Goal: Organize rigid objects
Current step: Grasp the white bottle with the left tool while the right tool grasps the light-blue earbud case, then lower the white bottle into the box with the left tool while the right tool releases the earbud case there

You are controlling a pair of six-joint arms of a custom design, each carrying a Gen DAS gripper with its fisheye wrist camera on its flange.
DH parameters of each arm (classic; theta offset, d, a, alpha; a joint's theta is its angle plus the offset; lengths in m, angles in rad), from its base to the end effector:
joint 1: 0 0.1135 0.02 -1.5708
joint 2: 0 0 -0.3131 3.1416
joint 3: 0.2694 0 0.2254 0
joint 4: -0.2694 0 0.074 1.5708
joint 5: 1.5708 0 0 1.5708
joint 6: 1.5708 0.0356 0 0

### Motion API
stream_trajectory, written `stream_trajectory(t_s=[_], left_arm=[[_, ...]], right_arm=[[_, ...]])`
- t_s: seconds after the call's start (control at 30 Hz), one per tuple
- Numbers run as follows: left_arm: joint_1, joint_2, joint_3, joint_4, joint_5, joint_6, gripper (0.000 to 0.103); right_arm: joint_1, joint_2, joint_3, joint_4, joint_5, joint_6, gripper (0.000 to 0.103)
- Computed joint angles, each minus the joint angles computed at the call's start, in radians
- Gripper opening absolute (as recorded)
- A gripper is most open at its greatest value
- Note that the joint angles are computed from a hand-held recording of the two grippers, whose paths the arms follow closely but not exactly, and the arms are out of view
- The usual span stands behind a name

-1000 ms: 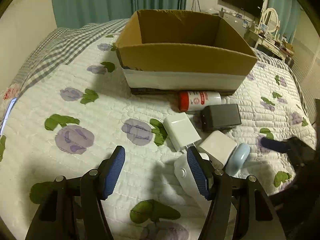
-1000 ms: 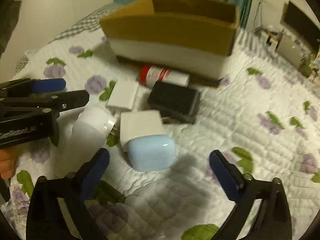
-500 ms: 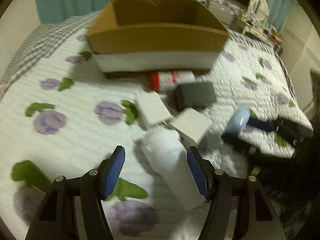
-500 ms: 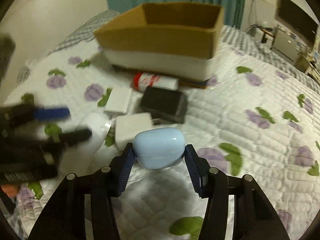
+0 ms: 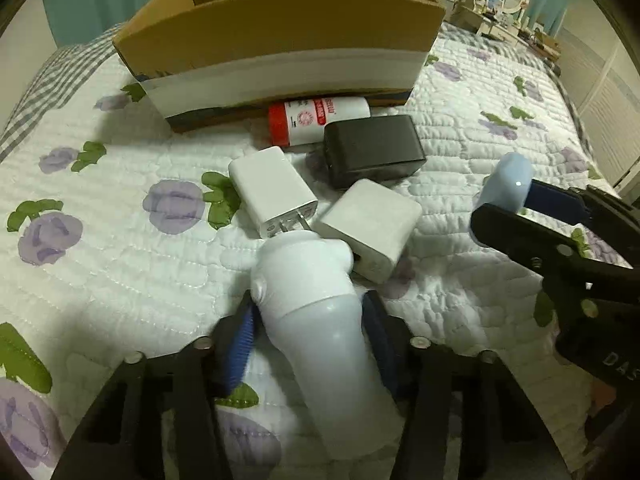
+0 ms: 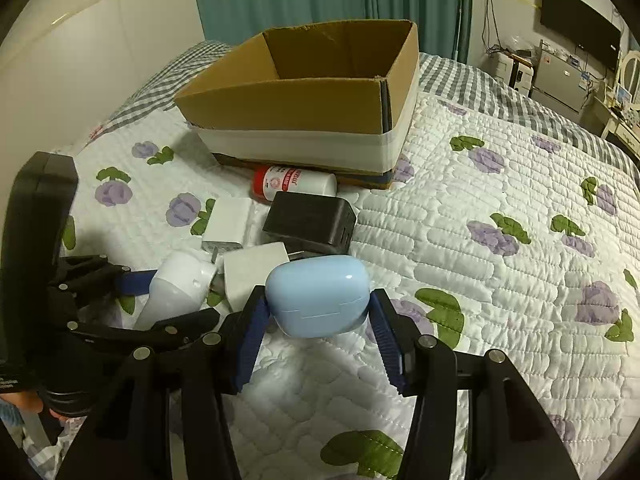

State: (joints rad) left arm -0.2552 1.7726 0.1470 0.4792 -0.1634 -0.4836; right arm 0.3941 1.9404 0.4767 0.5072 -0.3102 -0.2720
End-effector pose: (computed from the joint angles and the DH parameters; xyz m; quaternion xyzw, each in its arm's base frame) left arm 0.1715 -0.0387 0.1006 -0.1281 0.9660 -0.0014 0.2246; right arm 0.2527 0.1168 0.1077 -0.3520 0.8747 0.1652 0.2892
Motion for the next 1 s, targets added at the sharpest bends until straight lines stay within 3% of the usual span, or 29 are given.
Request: stream_trajectory(t_s=[0.27,0.47,0.63,0.8,1.0], left_arm=[[-0.047,-0.148,-0.019,-0.096,-0.016,-0.021,0.046],[-0.02,-0.434,0.028,-0.319,-0.054,-0.001,0.046],[0.096,-0.568,0.15,-0.464,-0.024,0.103,0.046],[0.3,-0.564,0.307,-0.508,0.102,0.238,0.046],[0.464,-0.405,0.512,-0.478,0.199,0.354,0.047]], right_arm=[[0.009,-0.093,-0.045,-0.006,0.044,0.004,0.051],[-0.002,-0.213,-0.03,-0.096,0.044,0.028,0.051],[0.02,-0.31,0.071,-0.219,0.069,0.032,0.051],[0.056,-0.321,0.225,-0.307,0.094,0.028,0.051],[0.101,-0.21,0.464,-0.377,0.11,0.054,0.051]])
